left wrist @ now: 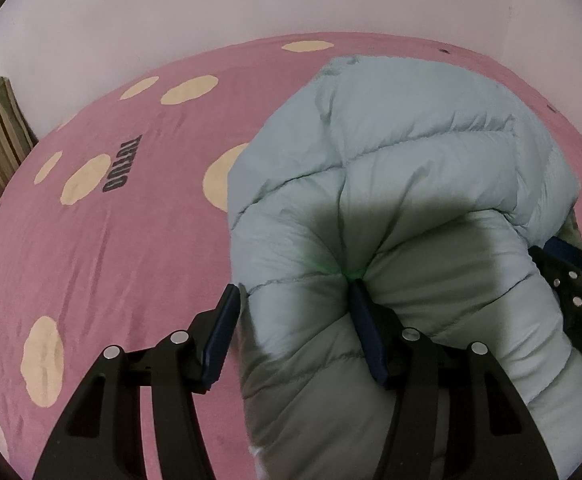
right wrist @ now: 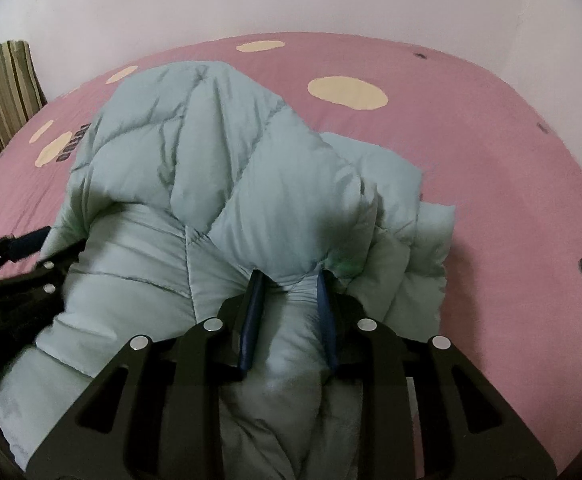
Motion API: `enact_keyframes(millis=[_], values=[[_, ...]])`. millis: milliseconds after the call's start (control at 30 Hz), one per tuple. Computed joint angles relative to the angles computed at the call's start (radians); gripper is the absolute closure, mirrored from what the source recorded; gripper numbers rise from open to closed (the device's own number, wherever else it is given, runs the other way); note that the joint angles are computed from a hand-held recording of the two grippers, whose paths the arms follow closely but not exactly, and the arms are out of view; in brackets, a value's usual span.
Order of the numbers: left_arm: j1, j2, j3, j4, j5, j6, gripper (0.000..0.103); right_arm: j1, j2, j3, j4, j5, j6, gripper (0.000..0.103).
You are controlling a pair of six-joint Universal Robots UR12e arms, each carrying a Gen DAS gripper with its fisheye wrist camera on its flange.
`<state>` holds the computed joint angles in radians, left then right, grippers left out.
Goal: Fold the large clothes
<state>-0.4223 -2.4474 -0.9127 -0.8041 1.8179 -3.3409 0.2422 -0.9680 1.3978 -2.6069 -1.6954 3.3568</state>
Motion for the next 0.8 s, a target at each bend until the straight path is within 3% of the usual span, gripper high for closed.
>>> enact_keyframes(millis=[67, 133, 300, 467, 600, 800], values=[[0.003, 0.02, -0.022, -0.003, -0.004, -0.031, 0.042, 0.004, -0.011, 0.011, -0.002, -0.014, 0.0, 0.066], [0.004, 0.039, -0.047, 0.001, -0.001, -0.05, 0.033, 0.008, -0.025, 0.028, -0.006, -0.033, 0.014, 0.048], [0.014, 0.082, -0.119, 0.031, -0.064, -0.058, 0.025, -0.011, -0.051, 0.068, 0.0, 0.027, 0.074, 0.036], [0.029, 0.082, -0.14, 0.04, -0.145, -0.119, 0.022, -0.02, -0.046, 0.071, 0.006, 0.047, 0.12, 0.022], [0.031, 0.073, -0.129, 0.032, -0.162, -0.11, 0.021, -0.046, -0.045, 0.087, -0.004, 0.143, 0.165, 0.02], [0.034, 0.063, -0.124, 0.037, -0.178, -0.115, 0.02, -0.059, -0.039, 0.094, -0.024, 0.199, 0.171, 0.02]])
